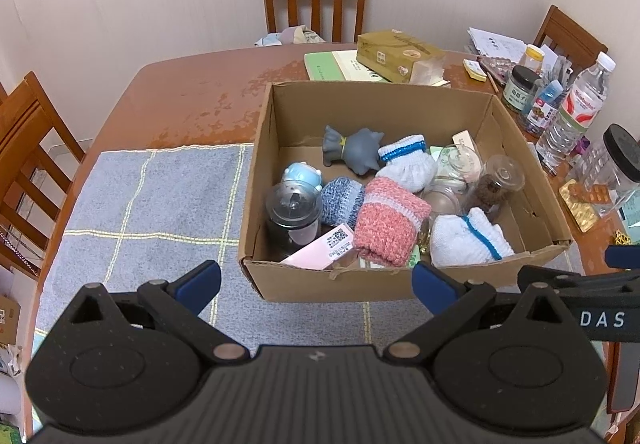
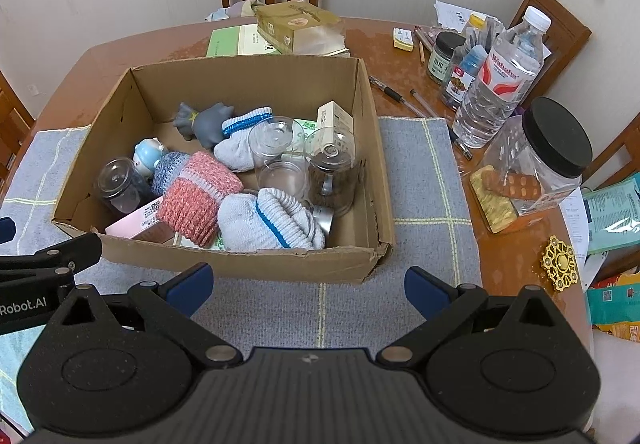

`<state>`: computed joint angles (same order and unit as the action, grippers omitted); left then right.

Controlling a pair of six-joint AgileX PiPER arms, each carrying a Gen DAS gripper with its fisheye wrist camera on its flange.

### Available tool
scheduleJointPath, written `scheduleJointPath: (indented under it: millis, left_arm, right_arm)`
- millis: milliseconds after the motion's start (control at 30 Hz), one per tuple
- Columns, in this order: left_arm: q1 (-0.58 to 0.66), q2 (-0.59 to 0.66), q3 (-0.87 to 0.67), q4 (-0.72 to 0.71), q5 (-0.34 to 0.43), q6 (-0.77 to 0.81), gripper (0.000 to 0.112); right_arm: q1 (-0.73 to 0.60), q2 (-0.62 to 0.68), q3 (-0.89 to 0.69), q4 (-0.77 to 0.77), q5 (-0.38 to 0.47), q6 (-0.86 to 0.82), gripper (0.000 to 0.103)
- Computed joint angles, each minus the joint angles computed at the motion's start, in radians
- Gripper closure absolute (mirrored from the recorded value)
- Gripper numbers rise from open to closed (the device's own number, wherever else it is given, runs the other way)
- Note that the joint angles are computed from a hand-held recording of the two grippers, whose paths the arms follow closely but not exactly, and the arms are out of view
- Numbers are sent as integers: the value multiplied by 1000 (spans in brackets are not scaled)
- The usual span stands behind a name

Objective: Organize objects

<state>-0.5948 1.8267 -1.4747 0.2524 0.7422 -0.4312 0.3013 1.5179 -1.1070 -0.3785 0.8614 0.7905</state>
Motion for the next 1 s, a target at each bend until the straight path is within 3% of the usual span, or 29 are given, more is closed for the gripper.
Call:
scheduleJointPath:
  millis: [1000]
  left_arm:
    - [-4,-7,-11,-3,11,-5,11]
  right_arm:
    - [-5,-14,-4,-3,7,-2,0]
